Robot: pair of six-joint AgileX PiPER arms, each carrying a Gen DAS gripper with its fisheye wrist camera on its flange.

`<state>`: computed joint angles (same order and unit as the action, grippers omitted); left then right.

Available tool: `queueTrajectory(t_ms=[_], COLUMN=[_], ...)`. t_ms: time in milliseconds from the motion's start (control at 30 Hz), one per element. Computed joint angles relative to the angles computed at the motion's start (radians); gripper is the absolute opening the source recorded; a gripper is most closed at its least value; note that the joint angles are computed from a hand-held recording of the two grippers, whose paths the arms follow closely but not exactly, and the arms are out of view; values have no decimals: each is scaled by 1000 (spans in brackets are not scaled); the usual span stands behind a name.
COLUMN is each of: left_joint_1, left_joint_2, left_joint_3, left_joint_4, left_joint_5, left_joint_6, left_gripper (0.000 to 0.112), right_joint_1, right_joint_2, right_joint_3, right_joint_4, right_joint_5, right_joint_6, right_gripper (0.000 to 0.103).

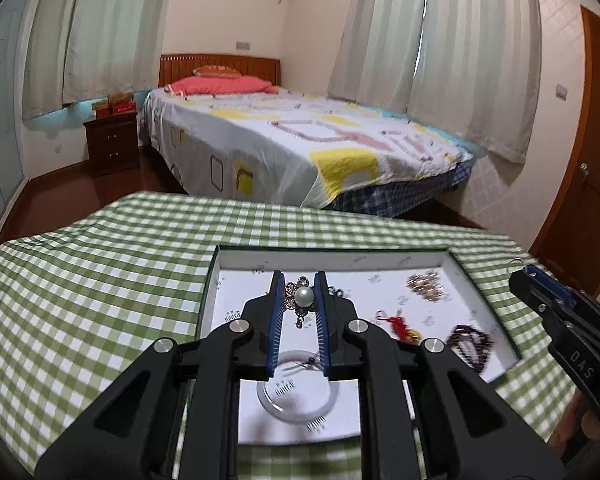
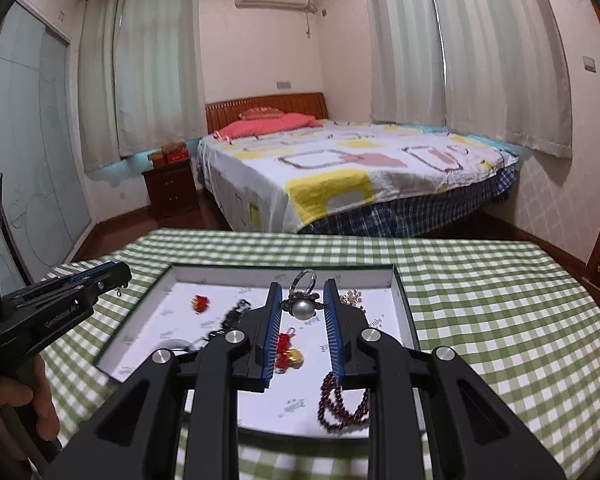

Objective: Organize jewelry
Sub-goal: 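Carry the ring with the right tool while the left tool carries the flower brooch over the tray, then open the right tool to release the ring while the left tool releases the brooch in the tray, then withdraw both tools from the tray toward the remaining jewelry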

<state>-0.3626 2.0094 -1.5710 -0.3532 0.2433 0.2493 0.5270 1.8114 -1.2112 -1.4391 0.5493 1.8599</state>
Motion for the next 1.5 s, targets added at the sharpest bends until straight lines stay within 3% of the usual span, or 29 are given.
queueTrajectory(t_ms=[267, 467, 700, 833, 967, 1067, 1100, 1233, 1500], left_joint_1=[3, 1, 2, -1, -4, -7, -7, -3, 3], left_joint_2=[211, 327, 378, 391, 394, 391, 387, 362, 202], left_joint_3=[-268, -444, -517, -540, -541, -539, -532, -493, -258], left_joint_4=[139, 176, 180, 192, 197, 203, 205, 181, 129], left_joint_5=[150, 303, 367, 381, 375, 372, 368, 351, 208], left_joint_6=[-145, -179, -188, -201, -209, -210, -211, -193, -140], left_gripper=[15, 15, 15, 15, 24, 36, 43, 47, 57], right_joint_1=[-102, -152, -172, -176, -177, -179, -177, -168, -114], right_joint_2=[134, 210, 234, 246, 249, 248, 243, 227, 126], right_joint_3=[-109, -208, -237, -256, -265, -264, -256, -234, -125], right_joint_4=[174, 470, 602, 652, 668, 678, 658, 624, 409], right_joint_5=[-95, -112, -111, -99, -92, -94, -95, -96, -77], right_joint_6=[-194, -480, -594, -643, -660, -658, -636, -601, -346], right_gripper=[22, 22, 22, 23, 24, 43, 45, 45, 45])
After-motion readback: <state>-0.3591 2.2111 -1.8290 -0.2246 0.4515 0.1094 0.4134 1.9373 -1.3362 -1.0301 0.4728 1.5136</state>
